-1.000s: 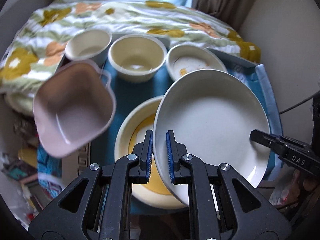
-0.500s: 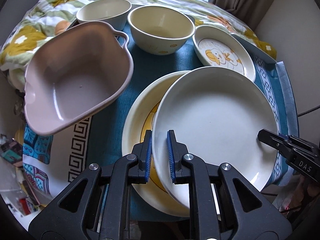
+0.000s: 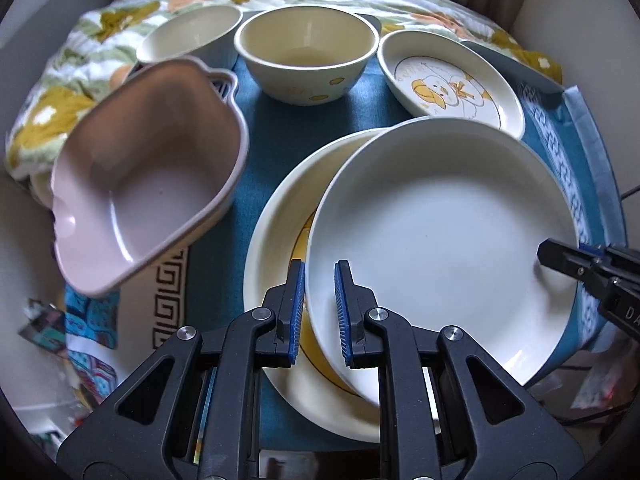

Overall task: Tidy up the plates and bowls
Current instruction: 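Carry the white plate with both grippers and lower it onto the lion plate, then open both grippers and move them to the duck-print plate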

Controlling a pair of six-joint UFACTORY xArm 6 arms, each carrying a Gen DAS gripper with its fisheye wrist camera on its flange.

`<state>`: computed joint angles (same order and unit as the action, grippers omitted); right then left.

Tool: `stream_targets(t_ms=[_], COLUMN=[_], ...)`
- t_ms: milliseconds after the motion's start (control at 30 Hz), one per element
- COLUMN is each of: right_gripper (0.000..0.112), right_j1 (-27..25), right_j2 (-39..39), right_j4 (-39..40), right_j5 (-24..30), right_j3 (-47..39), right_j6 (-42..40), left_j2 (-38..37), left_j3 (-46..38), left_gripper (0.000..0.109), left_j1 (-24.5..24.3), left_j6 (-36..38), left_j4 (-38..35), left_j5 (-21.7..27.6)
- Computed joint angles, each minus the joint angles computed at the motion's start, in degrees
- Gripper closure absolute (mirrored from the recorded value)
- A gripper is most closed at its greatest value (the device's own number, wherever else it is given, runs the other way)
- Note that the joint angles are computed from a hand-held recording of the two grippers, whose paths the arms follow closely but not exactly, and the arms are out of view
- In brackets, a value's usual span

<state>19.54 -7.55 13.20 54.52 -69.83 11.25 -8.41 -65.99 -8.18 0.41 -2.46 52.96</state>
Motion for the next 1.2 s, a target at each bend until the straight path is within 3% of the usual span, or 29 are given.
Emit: stream_targets(t_ms=[433,800,1200], right_gripper=[0.099,0.099,0.099], right_j1=[1.4,4.4,4.4], right_j2=[1.2,2.6,1.9], right_j4=[-3.8,-12.8,-12.2], right_j5=[0.1,-0.4,-0.9], right_j3=[-0.6,-2.1,-1.3], right_j6=[-0.2,0.1,0.3], left_j2=[-0.5,-2.1,-3.2], left_j3=[0.3,1.8,2.5], left_gripper=[0.096,0.096,0.096], left_j1=[-0.7,-0.6,-1.6], left_j6=[-1.3,-2.9,-4.6], left_j4=[3.7,7.1,11.1], left_j5=[-0.3,-1.1,-1.4])
